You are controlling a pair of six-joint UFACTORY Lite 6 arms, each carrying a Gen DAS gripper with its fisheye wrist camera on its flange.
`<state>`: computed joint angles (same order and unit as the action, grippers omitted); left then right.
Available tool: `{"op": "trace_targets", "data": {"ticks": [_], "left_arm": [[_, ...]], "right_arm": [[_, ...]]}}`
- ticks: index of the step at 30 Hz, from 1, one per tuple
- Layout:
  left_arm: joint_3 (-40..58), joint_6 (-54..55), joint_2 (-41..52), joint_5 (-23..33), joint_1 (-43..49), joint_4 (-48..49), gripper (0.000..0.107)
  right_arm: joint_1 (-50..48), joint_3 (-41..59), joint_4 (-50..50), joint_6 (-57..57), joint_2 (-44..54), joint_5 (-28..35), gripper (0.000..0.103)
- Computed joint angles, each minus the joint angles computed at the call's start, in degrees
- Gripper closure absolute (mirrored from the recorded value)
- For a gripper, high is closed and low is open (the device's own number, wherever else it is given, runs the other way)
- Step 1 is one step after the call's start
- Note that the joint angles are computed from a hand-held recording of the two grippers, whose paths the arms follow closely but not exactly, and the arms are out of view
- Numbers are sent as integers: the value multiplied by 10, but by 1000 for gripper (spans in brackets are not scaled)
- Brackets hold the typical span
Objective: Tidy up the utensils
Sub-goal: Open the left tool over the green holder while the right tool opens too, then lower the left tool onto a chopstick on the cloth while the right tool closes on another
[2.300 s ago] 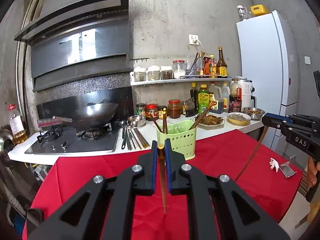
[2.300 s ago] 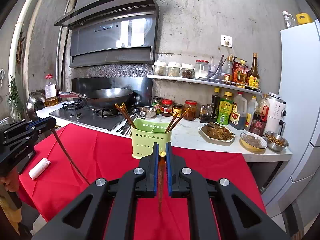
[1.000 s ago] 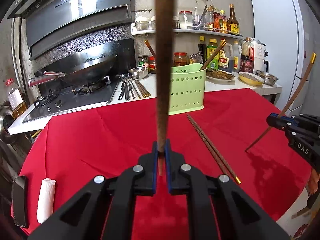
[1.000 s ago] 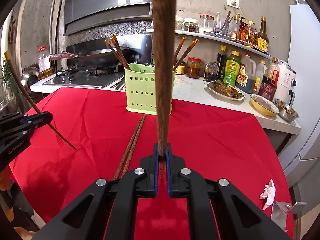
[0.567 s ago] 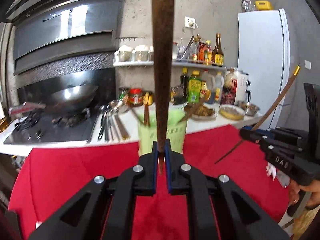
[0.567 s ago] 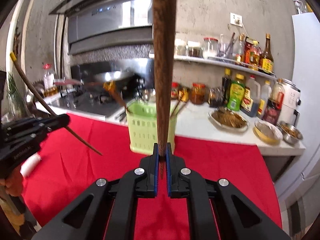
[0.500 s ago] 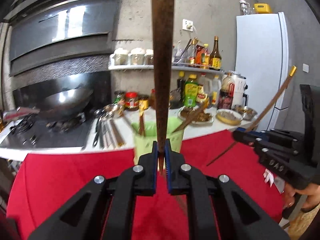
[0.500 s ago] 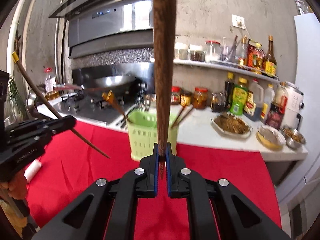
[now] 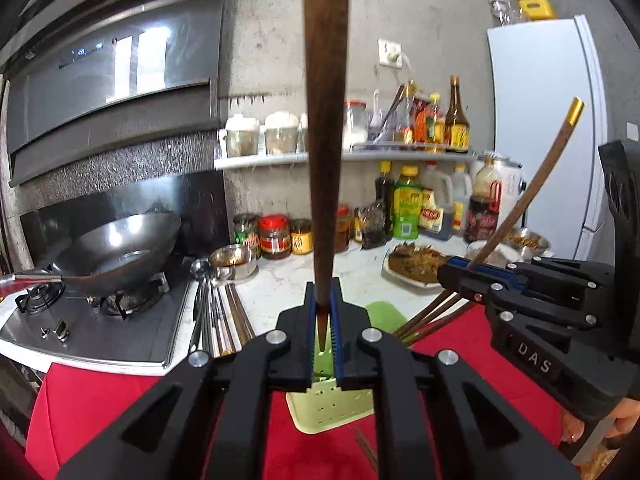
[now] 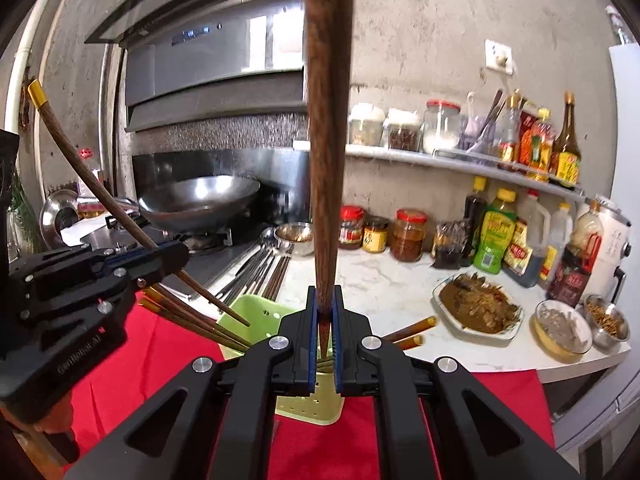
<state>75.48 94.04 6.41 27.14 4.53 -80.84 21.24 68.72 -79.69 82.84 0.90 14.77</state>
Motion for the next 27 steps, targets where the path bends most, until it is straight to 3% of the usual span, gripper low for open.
{"op": "trace_targets", "data": {"ticks": [3,5,6,7,8,15,21,27], "left_arm": [[-19,78,-1,-25,-12,-56,100],[-23,89,-4,-28,-14,-54,97],[-18,75,-3,-24,-13,-38,89],[-13,60,0,-23,-14,-25,75],[-12,53,-2,-20,-12,-20,70],[-58,59,-85,13,15,-35,62],[-166,36,-259,108,116,-21,58],[-356,76,-404,218,289,32,58]], "right_arm": [[0,16,6,-6,39,10,94],[-2,12,4,-1,45,9,86],[-4,8,-13,17,43,9,75],[-2,1,-34,41,38,14,69],[1,-6,-46,52,30,20,66],[36,-73,-47,52,-72,73,55],[136,-201,15,8,-252,180,55],[341,-385,57,48,-425,369,55]]}}
